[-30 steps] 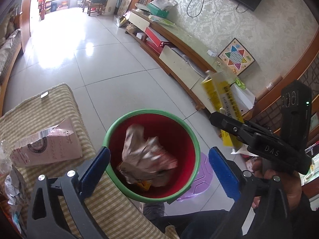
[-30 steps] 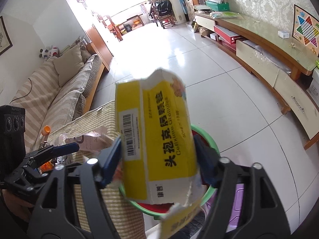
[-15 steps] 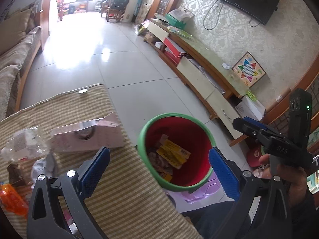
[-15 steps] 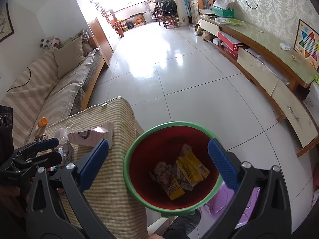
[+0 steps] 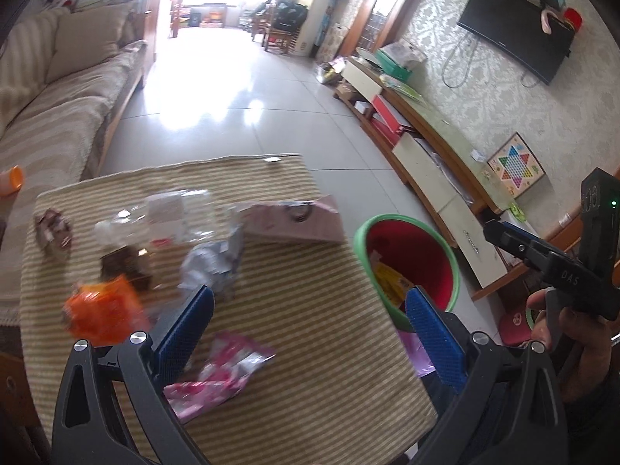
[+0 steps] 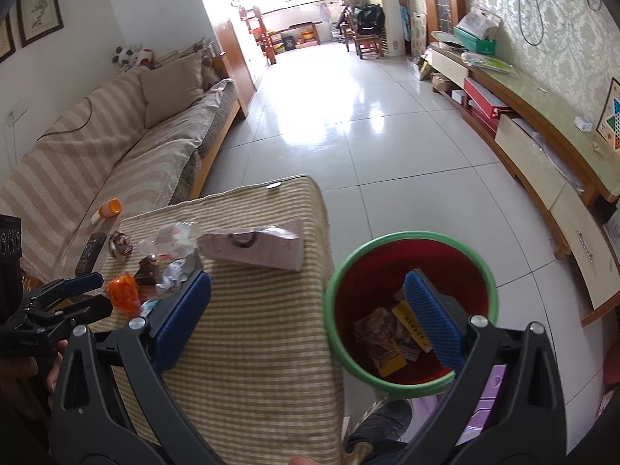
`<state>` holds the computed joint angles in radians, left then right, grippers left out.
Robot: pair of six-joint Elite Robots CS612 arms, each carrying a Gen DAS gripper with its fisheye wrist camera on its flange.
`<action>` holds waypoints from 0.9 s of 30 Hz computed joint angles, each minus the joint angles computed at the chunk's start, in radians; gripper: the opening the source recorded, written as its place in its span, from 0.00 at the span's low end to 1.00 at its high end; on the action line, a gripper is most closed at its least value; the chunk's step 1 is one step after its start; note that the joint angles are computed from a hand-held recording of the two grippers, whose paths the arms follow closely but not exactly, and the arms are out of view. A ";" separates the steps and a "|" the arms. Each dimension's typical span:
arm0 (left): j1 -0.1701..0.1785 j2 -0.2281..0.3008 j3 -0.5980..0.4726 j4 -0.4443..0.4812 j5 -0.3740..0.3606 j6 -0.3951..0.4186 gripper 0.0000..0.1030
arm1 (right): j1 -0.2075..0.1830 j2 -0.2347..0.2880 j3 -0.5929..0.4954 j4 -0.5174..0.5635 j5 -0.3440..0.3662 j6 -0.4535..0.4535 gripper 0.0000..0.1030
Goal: Collect trash
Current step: 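Move both open tools back over the table trash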
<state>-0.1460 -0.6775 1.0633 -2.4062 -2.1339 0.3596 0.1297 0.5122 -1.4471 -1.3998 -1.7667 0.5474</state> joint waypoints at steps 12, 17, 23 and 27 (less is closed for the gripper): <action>0.102 0.023 -0.017 -0.018 0.049 -0.094 0.92 | 0.072 -0.067 0.165 -0.076 0.059 -0.077 0.96; 0.126 0.051 -0.053 -0.001 0.078 -0.120 0.92 | 0.093 -0.083 0.238 -0.087 0.122 -0.087 0.96; 0.129 0.093 -0.118 0.044 0.104 -0.120 0.92 | 0.103 -0.081 0.290 -0.077 0.220 -0.047 0.95; 0.124 0.132 -0.178 0.089 0.111 -0.125 0.92 | 0.109 -0.082 0.320 -0.063 0.255 -0.024 0.95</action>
<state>-0.0215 -0.5456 0.8858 -2.3170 -2.0233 0.2348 0.2388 0.4299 -1.1273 -1.4627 -1.5118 0.5239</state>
